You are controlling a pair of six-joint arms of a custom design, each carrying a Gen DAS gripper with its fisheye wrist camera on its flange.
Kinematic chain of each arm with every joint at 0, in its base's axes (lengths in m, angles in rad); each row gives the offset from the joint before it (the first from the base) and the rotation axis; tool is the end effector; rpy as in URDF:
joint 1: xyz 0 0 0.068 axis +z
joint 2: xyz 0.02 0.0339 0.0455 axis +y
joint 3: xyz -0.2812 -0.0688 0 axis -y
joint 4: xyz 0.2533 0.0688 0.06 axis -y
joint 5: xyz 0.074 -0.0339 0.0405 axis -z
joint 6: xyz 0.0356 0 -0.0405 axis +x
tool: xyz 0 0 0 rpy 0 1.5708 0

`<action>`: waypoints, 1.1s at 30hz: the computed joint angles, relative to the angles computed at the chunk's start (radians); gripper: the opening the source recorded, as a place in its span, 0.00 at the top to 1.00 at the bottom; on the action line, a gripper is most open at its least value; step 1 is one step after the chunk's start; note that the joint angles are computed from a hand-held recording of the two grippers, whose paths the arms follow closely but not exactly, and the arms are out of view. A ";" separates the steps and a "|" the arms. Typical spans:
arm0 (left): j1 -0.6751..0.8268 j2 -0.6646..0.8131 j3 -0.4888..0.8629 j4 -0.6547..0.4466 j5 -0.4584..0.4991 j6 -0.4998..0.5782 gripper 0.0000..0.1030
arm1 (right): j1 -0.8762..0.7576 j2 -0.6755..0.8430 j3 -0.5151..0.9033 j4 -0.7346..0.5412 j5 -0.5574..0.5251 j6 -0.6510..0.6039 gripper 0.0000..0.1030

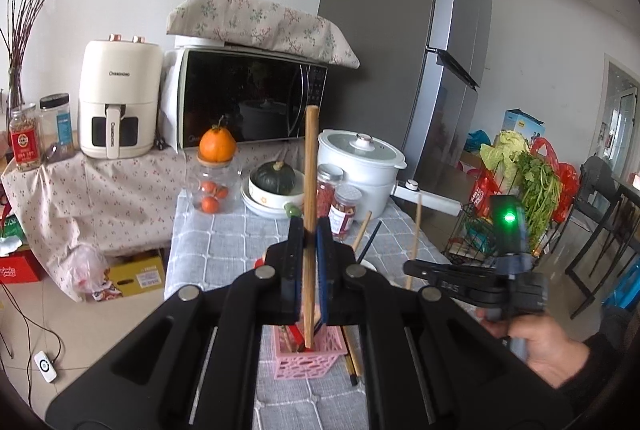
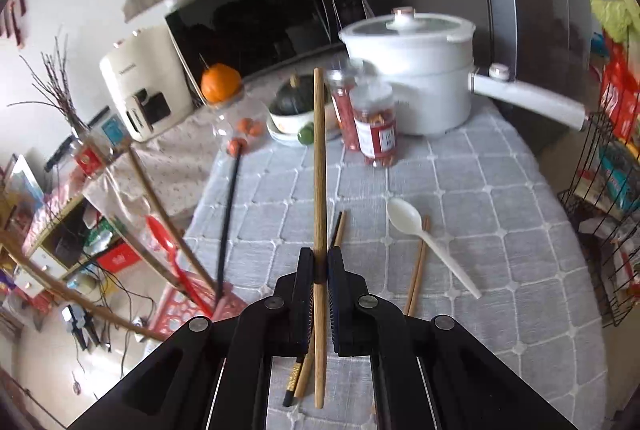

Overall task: Organize utensils
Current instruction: 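Drop the wooden chopstick into the pink basket with the left gripper while the right gripper lifts its chopstick, then lower the wooden chopstick into the pink basket and open the right gripper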

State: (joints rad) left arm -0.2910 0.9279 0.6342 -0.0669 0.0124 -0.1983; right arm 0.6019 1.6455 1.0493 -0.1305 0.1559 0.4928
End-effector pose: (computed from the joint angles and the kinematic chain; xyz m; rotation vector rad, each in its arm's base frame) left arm 0.2047 -0.0618 0.2840 0.0985 1.9437 -0.3377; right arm 0.3047 0.2026 0.2288 -0.0452 2.3172 0.3868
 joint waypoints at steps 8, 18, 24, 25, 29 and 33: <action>-0.027 0.070 0.014 0.028 -0.047 0.001 0.93 | 0.086 -0.174 -0.058 0.014 0.096 -0.027 0.93; -0.036 0.244 0.023 0.061 -0.062 0.049 0.93 | 0.141 -0.229 -0.102 0.101 0.165 -0.046 0.93; -0.048 0.281 0.038 0.046 -0.062 0.064 0.79 | 0.147 -0.225 -0.134 0.191 0.165 -0.047 0.93; -0.049 0.278 0.042 0.039 -0.066 0.059 0.68 | 0.148 -0.224 -0.138 0.204 0.165 -0.047 0.93; -0.033 0.219 0.034 0.009 -0.066 0.035 0.43 | 0.167 -0.216 -0.146 0.264 0.177 -0.054 0.93; 0.003 0.192 0.039 -0.047 -0.061 0.019 0.33 | 0.190 -0.188 -0.135 0.309 0.193 -0.053 0.93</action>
